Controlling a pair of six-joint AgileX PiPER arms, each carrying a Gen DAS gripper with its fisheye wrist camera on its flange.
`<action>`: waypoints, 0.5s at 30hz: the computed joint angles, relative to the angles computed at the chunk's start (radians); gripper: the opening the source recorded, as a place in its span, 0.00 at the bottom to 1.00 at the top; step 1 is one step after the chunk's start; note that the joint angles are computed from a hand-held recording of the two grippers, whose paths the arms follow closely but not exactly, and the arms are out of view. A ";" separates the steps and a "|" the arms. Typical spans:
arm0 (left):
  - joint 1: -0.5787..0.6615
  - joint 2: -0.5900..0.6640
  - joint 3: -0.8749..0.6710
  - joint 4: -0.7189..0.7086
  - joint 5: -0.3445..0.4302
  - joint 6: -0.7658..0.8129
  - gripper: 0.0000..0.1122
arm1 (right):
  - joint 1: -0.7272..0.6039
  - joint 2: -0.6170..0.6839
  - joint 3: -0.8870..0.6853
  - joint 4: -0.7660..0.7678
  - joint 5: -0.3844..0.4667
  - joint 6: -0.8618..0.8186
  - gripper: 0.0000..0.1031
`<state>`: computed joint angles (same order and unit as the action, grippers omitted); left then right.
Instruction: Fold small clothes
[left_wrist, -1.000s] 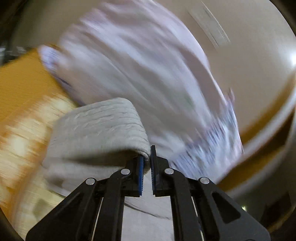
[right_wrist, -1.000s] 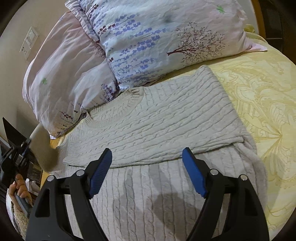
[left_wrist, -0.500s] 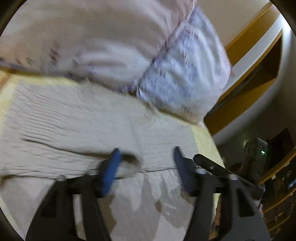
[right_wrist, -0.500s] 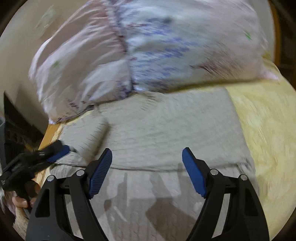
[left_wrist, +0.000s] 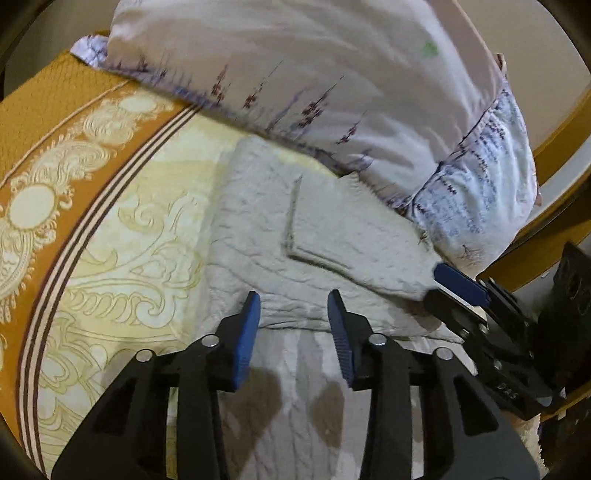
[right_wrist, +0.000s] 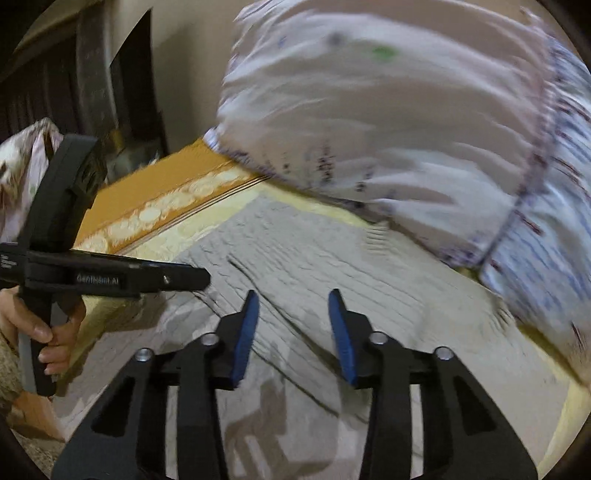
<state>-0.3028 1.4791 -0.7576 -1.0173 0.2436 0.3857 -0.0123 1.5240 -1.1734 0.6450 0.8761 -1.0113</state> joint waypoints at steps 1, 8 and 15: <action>-0.004 0.003 -0.001 0.020 -0.007 -0.013 0.32 | 0.024 0.009 -0.001 -0.013 -0.012 0.012 0.34; -0.010 0.022 -0.007 0.058 -0.015 -0.035 0.31 | 0.146 0.085 -0.035 -0.098 -0.065 0.073 0.33; 0.004 0.023 0.000 -0.026 -0.006 0.050 0.30 | 0.246 0.114 -0.017 -0.220 -0.199 0.192 0.22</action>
